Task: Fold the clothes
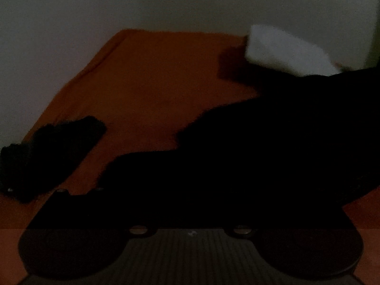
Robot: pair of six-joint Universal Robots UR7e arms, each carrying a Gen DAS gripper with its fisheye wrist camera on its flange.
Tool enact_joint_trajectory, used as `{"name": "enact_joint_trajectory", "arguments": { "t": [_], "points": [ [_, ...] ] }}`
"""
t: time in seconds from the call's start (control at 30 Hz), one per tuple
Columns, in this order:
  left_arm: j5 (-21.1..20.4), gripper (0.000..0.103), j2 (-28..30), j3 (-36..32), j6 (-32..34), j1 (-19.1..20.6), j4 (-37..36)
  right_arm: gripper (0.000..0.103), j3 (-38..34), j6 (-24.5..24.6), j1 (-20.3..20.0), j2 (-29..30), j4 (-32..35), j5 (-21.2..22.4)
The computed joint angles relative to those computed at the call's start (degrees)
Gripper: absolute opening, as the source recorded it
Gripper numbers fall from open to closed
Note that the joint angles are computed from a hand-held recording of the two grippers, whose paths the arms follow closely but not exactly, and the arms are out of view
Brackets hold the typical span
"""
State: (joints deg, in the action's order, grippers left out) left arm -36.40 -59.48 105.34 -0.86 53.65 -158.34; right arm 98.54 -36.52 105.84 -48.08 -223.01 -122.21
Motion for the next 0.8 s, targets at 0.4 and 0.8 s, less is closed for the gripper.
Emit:
{"name": "enact_joint_trajectory", "arguments": {
  "t": [0.4, 0.8],
  "points": [
    [-18.85, 0.103, -2.87, 10.40, 14.62, -14.66, -12.72, 0.004, 8.28, -14.84, 16.57, -15.56, 3.21, -11.24],
    [-27.57, 0.103, 5.04, 5.52, 23.30, -17.03, -19.31, 0.004, 14.09, -17.18, 21.17, -25.07, 4.89, -13.10]
  ]
}}
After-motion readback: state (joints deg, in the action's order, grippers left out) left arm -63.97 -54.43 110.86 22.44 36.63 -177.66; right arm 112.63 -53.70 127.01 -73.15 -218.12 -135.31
